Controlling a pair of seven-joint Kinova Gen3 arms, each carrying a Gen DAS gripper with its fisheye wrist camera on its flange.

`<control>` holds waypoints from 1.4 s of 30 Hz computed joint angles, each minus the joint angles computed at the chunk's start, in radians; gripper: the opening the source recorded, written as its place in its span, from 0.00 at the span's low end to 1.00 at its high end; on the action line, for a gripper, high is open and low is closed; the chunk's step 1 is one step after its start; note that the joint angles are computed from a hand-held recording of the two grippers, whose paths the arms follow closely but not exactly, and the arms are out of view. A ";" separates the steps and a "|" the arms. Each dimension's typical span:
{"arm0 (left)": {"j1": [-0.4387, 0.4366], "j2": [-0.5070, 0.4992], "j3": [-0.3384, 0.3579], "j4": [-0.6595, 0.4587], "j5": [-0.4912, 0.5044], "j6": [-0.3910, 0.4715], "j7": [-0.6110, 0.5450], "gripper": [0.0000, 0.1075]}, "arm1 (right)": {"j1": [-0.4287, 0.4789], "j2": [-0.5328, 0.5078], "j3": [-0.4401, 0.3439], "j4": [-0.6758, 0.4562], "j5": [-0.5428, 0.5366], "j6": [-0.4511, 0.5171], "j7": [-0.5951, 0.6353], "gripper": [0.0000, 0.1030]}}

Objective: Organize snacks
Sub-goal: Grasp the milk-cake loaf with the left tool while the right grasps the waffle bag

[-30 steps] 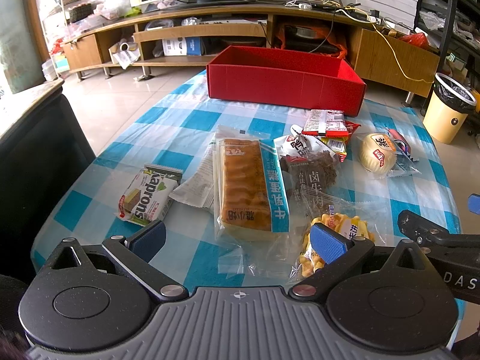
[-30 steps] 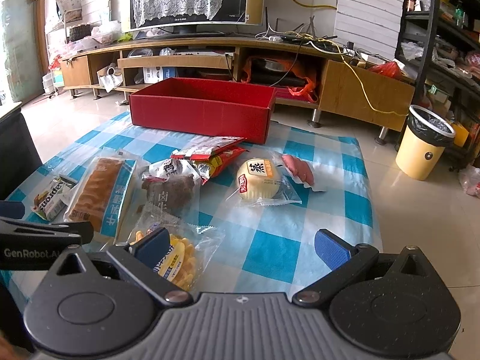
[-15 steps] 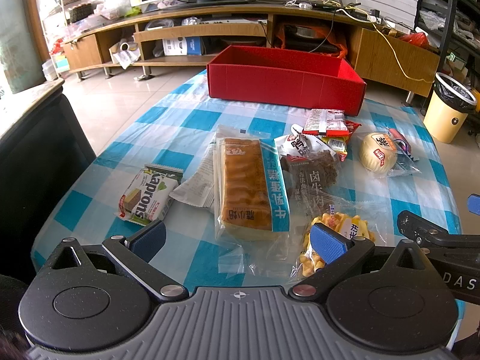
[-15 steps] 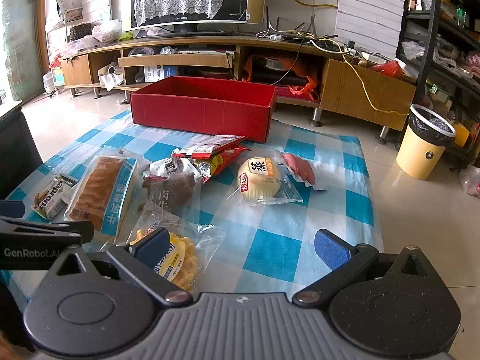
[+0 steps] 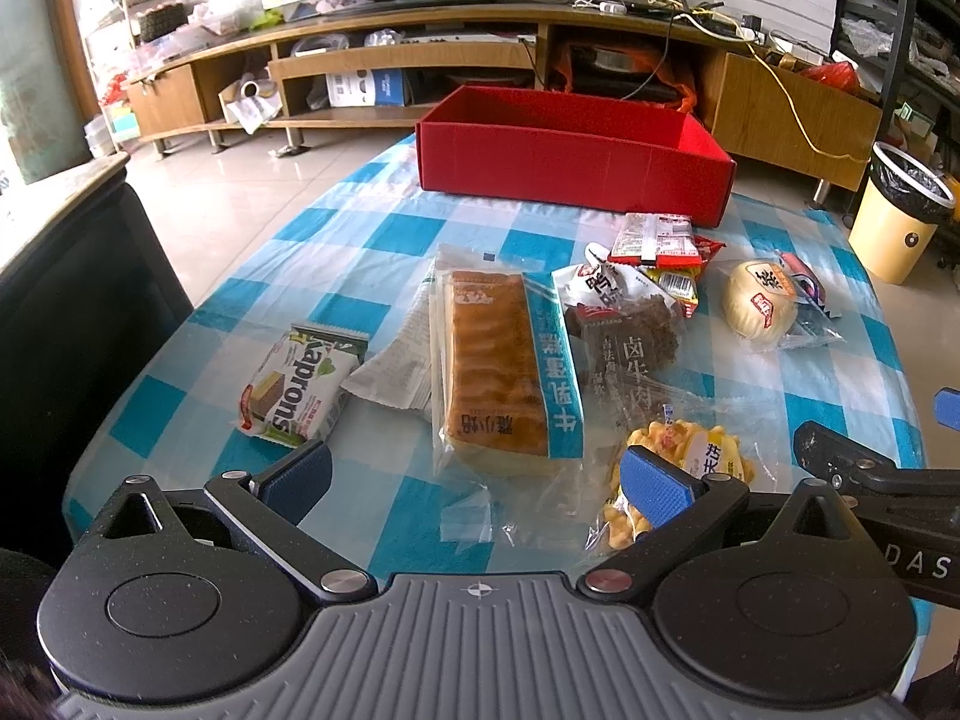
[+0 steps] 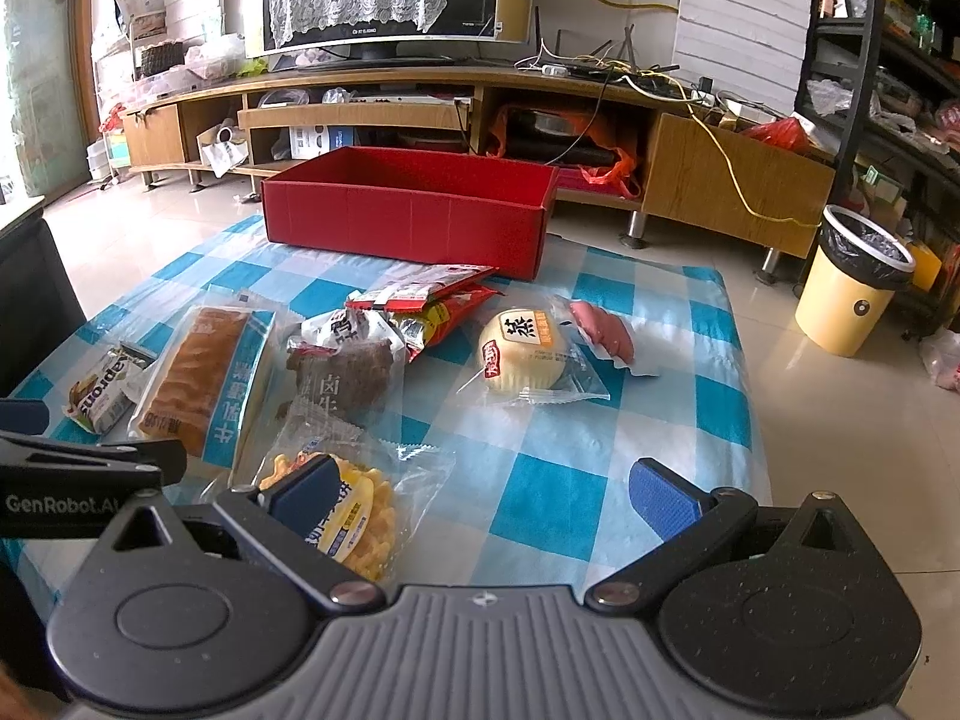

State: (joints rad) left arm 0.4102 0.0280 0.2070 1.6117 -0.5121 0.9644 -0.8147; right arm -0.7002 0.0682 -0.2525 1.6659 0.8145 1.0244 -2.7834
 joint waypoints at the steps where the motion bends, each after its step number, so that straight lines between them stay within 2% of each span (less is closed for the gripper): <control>1: -0.004 -0.001 -0.003 0.001 0.010 -0.001 -0.009 0.96 | 0.002 0.003 0.001 -0.003 -0.006 0.000 0.006 1.00; 5: -0.024 -0.010 -0.016 0.000 0.029 0.000 -0.008 0.96 | 0.005 0.023 0.009 -0.018 -0.035 -0.005 0.040 1.00; 12: -0.094 -0.036 -0.040 -0.003 0.136 -0.019 -0.054 0.96 | 0.043 0.062 0.031 -0.065 -0.225 -0.105 0.265 1.00; 16: -0.119 -0.034 -0.045 -0.017 0.180 -0.022 -0.078 0.96 | 0.033 0.110 0.053 -0.106 -0.266 -0.135 0.299 1.00; 18: -0.127 -0.035 -0.046 -0.018 0.190 -0.027 -0.081 0.96 | 0.020 0.140 0.067 -0.129 -0.277 -0.136 0.310 1.00; 22: -0.134 -0.025 -0.044 -0.025 0.187 -0.023 -0.077 0.96 | -0.016 0.208 0.097 -0.178 -0.291 -0.077 0.331 1.00; 24: -0.132 -0.011 -0.043 -0.036 0.178 -0.018 -0.073 0.96 | -0.004 0.207 0.118 -0.172 -0.350 -0.088 0.345 1.00; 26: -0.124 0.013 -0.043 -0.062 0.170 -0.008 -0.074 0.96 | 0.027 0.197 0.109 -0.174 -0.389 -0.091 0.393 0.97; 29: -0.111 0.041 -0.047 -0.094 0.185 -0.016 -0.099 0.96 | 0.061 0.160 0.112 -0.146 -0.435 -0.116 0.439 0.78; 30: -0.102 0.056 -0.047 -0.110 0.181 -0.011 -0.101 0.96 | 0.078 0.150 0.114 -0.138 -0.464 -0.127 0.463 0.76; 32: -0.073 0.096 -0.048 -0.148 0.151 0.002 -0.088 0.96 | 0.120 0.130 0.107 -0.120 -0.510 -0.148 0.483 0.75; 36: -0.004 0.187 -0.071 -0.236 0.094 0.053 -0.065 0.96 | 0.133 0.090 0.114 -0.081 -0.512 -0.171 0.469 0.75; 38: 0.041 0.236 -0.090 -0.281 0.051 0.095 -0.045 0.96 | 0.149 0.062 0.108 -0.054 -0.526 -0.205 0.472 0.74; 42: 0.082 0.330 -0.123 -0.386 0.054 0.221 -0.064 0.94 | 0.173 0.025 0.101 -0.020 -0.529 -0.229 0.454 0.74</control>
